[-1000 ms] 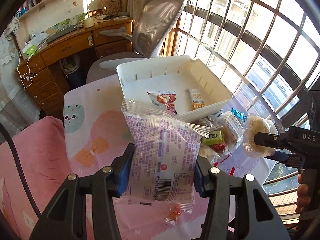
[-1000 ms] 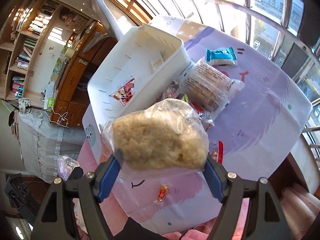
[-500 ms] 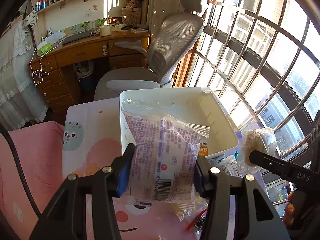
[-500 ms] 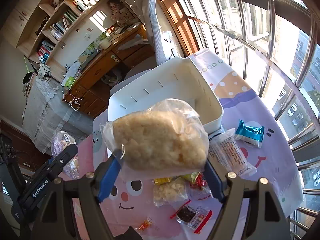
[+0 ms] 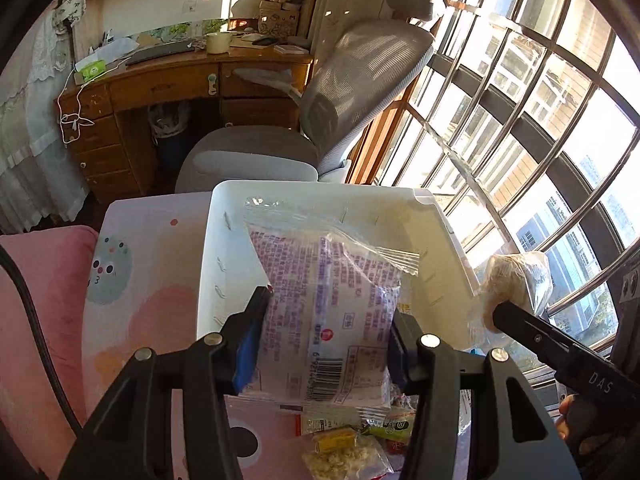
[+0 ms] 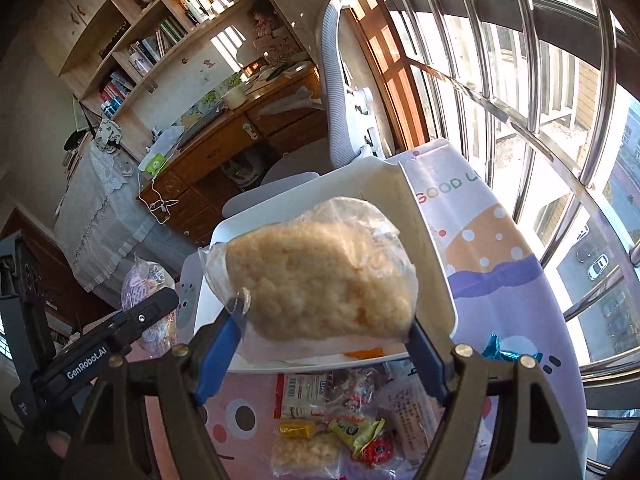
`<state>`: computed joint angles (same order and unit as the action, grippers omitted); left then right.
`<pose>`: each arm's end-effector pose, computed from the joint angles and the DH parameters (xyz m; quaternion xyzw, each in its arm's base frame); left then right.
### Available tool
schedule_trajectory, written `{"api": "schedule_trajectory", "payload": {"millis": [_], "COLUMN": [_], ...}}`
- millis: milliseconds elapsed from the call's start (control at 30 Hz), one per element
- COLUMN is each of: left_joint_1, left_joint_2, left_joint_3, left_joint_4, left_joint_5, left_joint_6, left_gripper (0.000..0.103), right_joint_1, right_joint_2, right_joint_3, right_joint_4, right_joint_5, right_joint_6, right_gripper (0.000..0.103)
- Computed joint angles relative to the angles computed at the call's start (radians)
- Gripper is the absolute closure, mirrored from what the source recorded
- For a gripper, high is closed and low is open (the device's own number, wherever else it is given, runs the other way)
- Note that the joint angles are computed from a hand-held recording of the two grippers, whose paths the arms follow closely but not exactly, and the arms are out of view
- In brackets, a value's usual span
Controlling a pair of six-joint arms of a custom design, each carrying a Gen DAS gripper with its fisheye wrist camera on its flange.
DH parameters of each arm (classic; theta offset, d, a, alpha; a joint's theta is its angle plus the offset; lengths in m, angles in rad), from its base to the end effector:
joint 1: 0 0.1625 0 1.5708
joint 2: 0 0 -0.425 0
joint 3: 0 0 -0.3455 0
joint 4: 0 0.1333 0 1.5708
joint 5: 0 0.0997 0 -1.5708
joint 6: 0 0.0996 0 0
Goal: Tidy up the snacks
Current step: 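Carry both snacks into the white basket and open both tools to release them, then withdraw both open tools from the basket back over the table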
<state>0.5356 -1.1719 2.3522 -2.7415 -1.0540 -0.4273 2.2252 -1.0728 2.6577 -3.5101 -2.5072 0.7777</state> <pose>-0.2469 -0.3588 0.1471 0.2905 0.9221 -0.1672 0.1933 0.2321 -0.2153 0.1696 -0.1335 -0.8718 0.4103 0.2319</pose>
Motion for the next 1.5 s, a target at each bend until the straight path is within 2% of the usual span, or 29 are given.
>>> {"api": "schedule_trajectory", "payload": {"millis": [100,200,233,267,333,600,800,933,1067,1300,1500], "left_joint_1": [0.02,0.03,0.031,0.031,0.024,0.002,-0.039,-0.066,-0.09,-0.162,-0.236], "left_joint_2": [0.031,0.046,0.049,0.051,0.051,0.009,-0.075,-0.157,-0.247,-0.453,-0.664], "left_joint_3": [-0.019,-0.023,-0.025,-0.028,-0.029,-0.021,0.01,0.038,0.063,0.103,0.118], "left_joint_4": [0.009,0.005,0.001,0.001,0.005,0.07,0.138,0.187,0.253,0.446,0.676], "left_joint_5": [-0.012,-0.019,-0.021,-0.024,-0.014,-0.005,0.015,0.012,0.0,0.01,0.012], "left_joint_6": [0.001,-0.013,-0.016,-0.016,-0.016,-0.042,-0.081,-0.101,-0.123,-0.207,-0.3], "left_gripper": [0.053,0.052,0.048,0.035,0.02,0.02,0.019,0.017,0.016,0.014,0.013], "right_joint_1": [-0.036,-0.063,-0.069,-0.076,-0.087,-0.066,-0.004,0.073,0.157,0.321,0.445], "right_joint_2": [0.014,0.011,0.01,0.007,-0.01,-0.056,-0.081,-0.105,-0.127,-0.124,-0.08], "right_joint_3": [0.007,0.007,0.011,0.013,0.017,0.026,0.007,-0.026,-0.072,-0.173,-0.268], "right_joint_4": [-0.054,-0.027,-0.023,-0.014,0.027,0.105,0.202,0.353,0.549,0.923,1.187], "right_joint_5": [0.02,0.01,0.003,0.0,-0.005,-0.011,-0.029,-0.068,-0.096,-0.112,-0.078], "right_joint_6": [-0.06,-0.048,-0.036,-0.023,0.003,0.064,0.124,0.22,0.363,0.654,0.888], "right_gripper": [0.025,0.024,0.024,0.023,0.02,0.017,0.017,0.017,0.017,0.017,0.017]}}
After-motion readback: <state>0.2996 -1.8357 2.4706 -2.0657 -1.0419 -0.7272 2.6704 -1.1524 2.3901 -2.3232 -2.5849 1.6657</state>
